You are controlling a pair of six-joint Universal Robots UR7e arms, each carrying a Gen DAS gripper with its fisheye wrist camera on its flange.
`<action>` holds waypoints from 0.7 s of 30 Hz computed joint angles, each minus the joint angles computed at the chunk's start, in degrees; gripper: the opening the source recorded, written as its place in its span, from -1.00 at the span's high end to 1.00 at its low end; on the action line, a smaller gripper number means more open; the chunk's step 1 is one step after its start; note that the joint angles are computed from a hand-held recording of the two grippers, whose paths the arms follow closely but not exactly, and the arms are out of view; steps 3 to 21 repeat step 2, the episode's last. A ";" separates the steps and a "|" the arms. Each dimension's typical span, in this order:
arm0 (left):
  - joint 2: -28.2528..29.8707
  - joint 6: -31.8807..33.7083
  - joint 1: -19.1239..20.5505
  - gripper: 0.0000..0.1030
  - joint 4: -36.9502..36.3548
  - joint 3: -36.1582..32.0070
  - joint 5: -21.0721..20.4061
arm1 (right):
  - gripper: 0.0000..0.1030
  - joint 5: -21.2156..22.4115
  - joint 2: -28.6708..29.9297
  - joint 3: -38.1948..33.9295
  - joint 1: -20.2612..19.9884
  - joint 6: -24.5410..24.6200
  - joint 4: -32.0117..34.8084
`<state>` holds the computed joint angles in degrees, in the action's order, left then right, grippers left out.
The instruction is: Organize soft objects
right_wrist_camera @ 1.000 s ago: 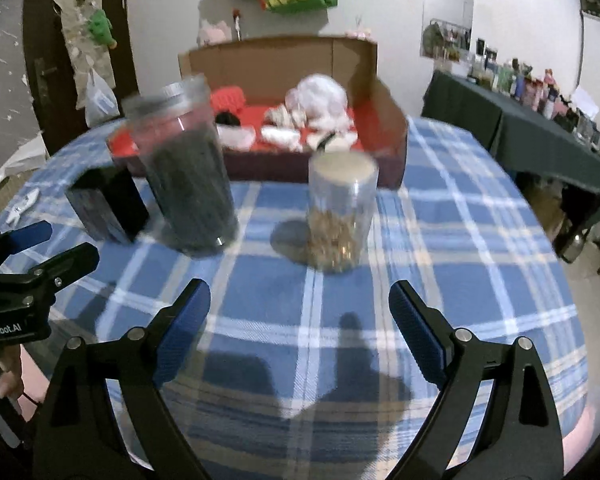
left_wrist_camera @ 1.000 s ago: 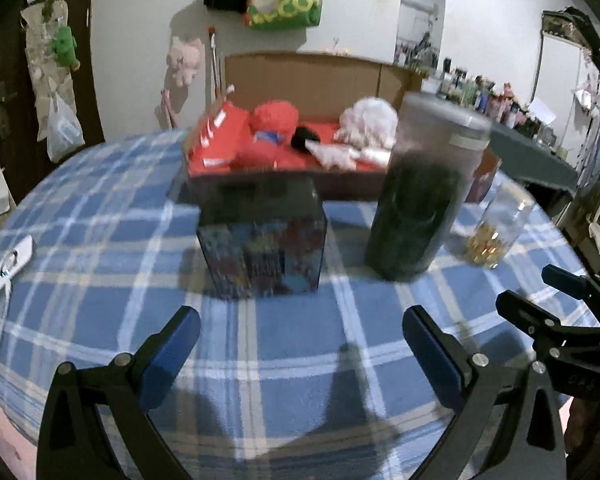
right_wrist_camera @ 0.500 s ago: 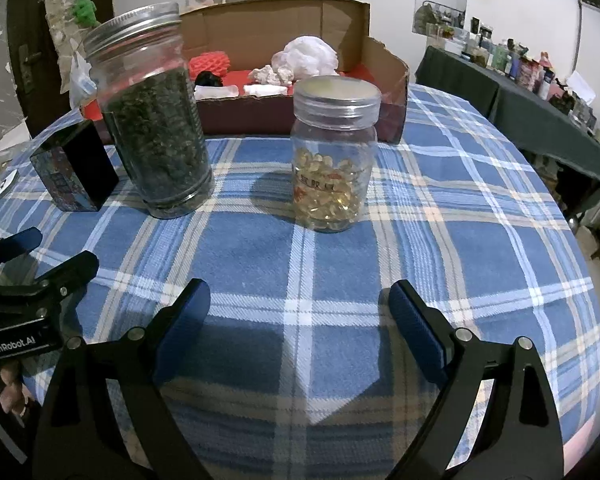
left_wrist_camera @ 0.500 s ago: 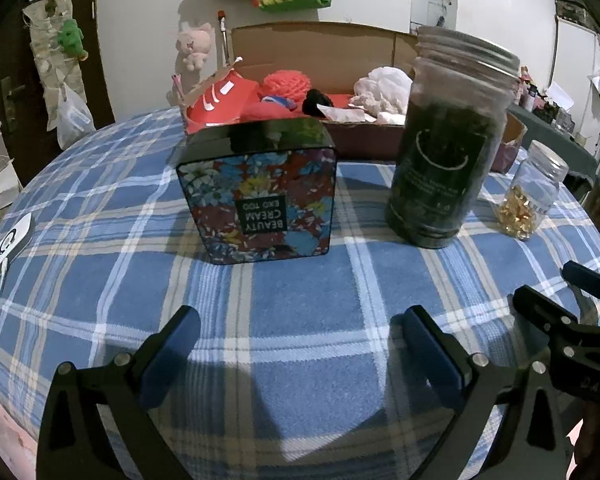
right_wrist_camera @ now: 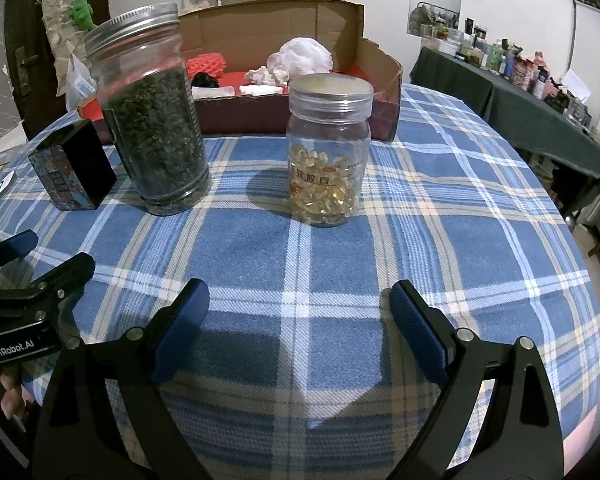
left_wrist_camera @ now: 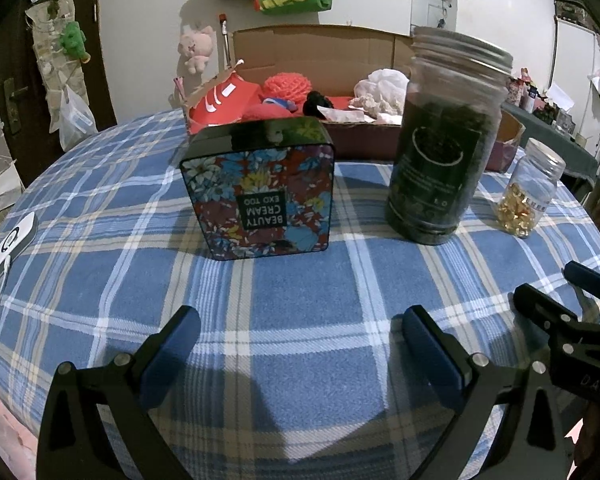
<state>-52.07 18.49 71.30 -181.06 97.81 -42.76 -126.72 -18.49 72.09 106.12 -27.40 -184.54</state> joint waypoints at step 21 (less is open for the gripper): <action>-0.01 0.07 -0.01 -1.00 0.02 0.01 0.05 | -0.81 -0.05 -0.04 0.09 -0.03 -0.15 -0.24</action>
